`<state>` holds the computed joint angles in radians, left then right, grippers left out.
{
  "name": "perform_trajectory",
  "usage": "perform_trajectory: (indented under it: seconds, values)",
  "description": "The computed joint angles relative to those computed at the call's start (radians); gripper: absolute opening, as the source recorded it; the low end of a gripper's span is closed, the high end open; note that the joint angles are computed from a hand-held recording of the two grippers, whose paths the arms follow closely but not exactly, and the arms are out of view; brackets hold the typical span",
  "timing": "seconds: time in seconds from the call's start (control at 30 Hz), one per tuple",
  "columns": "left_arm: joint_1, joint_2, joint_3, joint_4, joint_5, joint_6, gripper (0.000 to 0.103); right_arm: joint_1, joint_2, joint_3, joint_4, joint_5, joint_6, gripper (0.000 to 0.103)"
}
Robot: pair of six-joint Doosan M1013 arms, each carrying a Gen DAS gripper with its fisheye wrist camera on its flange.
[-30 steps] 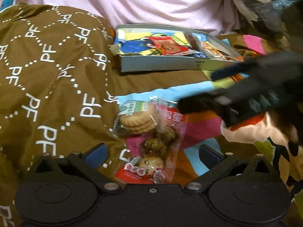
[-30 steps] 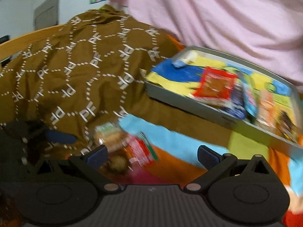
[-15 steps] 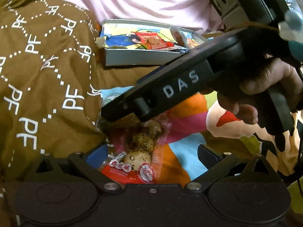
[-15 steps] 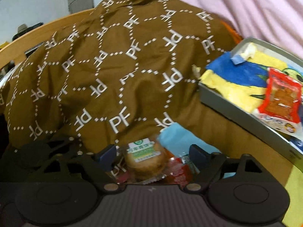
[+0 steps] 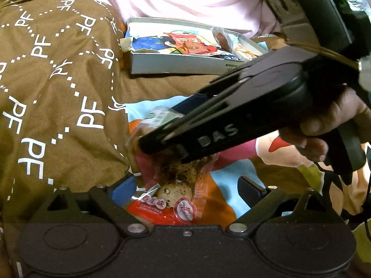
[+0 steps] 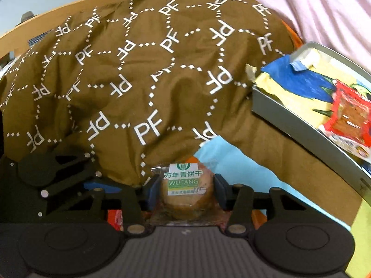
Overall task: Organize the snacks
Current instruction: 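Grasp the quail-egg pack with the left tool while the right tool grasps the biscuit pack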
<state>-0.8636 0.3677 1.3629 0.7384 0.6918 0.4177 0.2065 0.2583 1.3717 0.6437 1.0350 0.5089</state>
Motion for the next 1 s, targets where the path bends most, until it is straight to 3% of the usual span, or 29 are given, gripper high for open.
perform_trajectory:
  seconds: [0.3, 0.77, 0.87, 1.0]
  values:
    - [0.002, 0.003, -0.004, -0.013, 0.004, 0.012, 0.093, -0.086, -0.054, 0.066, 0.081, -0.088, 0.057, 0.053]
    - [0.010, 0.051, -0.101, -0.111, 0.109, 0.160, 0.093, -0.201, -0.138, 0.196, 0.209, -0.077, 0.043, 0.053]
    - [0.010, 0.063, -0.127, -0.111, 0.145, 0.151, 0.088, -0.218, -0.131, 0.194, 0.242, -0.050, 0.077, 0.053]
    - [0.005, 0.092, -0.185, -0.114, 0.239, 0.165, 0.074, -0.223, -0.131, 0.199, 0.251, -0.052, 0.058, 0.053]
